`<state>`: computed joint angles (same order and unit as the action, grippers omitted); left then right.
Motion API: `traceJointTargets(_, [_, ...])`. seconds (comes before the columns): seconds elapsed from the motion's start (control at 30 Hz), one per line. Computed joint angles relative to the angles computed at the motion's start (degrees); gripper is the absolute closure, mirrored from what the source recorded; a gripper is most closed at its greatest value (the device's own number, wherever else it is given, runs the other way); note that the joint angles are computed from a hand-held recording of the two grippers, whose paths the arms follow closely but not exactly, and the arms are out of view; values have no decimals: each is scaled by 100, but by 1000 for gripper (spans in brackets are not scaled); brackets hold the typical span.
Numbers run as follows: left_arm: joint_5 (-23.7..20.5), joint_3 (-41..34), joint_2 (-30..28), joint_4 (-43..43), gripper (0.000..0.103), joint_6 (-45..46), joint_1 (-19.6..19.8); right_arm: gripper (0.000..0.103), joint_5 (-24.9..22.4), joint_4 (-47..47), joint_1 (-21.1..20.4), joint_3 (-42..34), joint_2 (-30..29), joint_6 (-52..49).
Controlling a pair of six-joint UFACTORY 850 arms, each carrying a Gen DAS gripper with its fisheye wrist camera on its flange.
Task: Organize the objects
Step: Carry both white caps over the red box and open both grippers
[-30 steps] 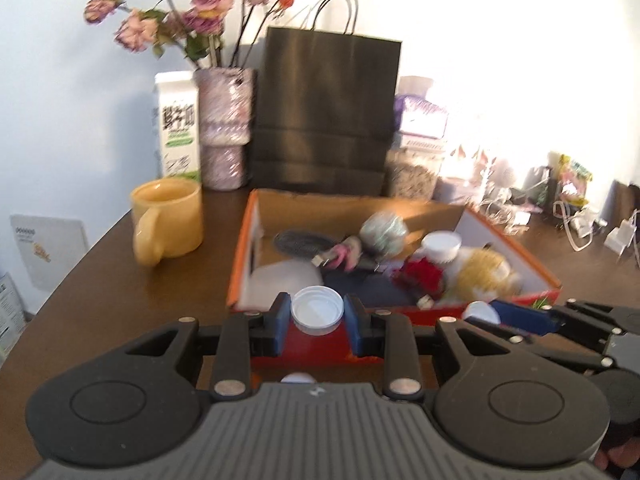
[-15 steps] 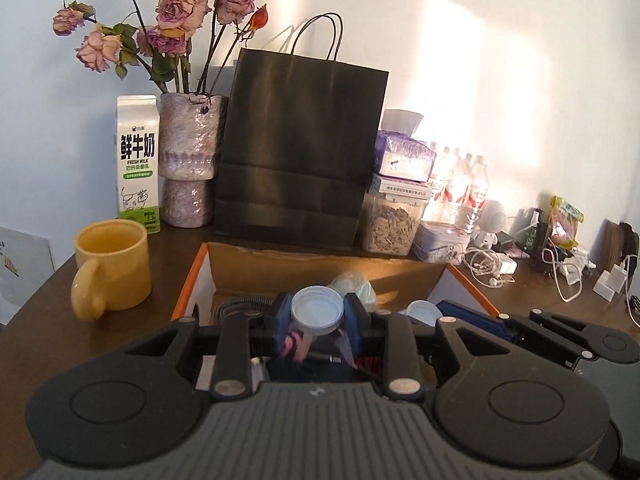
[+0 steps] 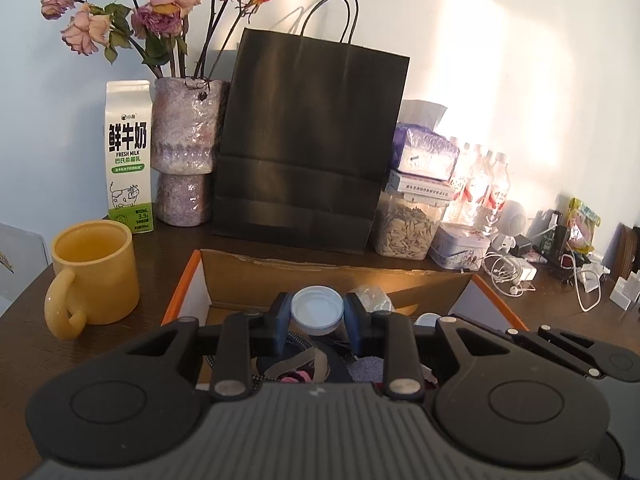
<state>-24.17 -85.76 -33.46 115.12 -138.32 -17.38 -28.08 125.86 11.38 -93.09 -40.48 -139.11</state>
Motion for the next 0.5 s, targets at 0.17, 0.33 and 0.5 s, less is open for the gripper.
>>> traceJointTargets(0.17, [24, 2, -10, -86, 74, 143, -6, 76, 28, -114, -26, -13, -30, 104])
traceJointTargets(0.33, [40, -21, -15, -361, 55, 450, -22, 69, 26, -137, -46, 7, -33, 179])
traceJointTargets(0.5, [-475, -23, -25, -695, 0, 717, -106, 4, -29, 220, -72, 91, 2, -42])
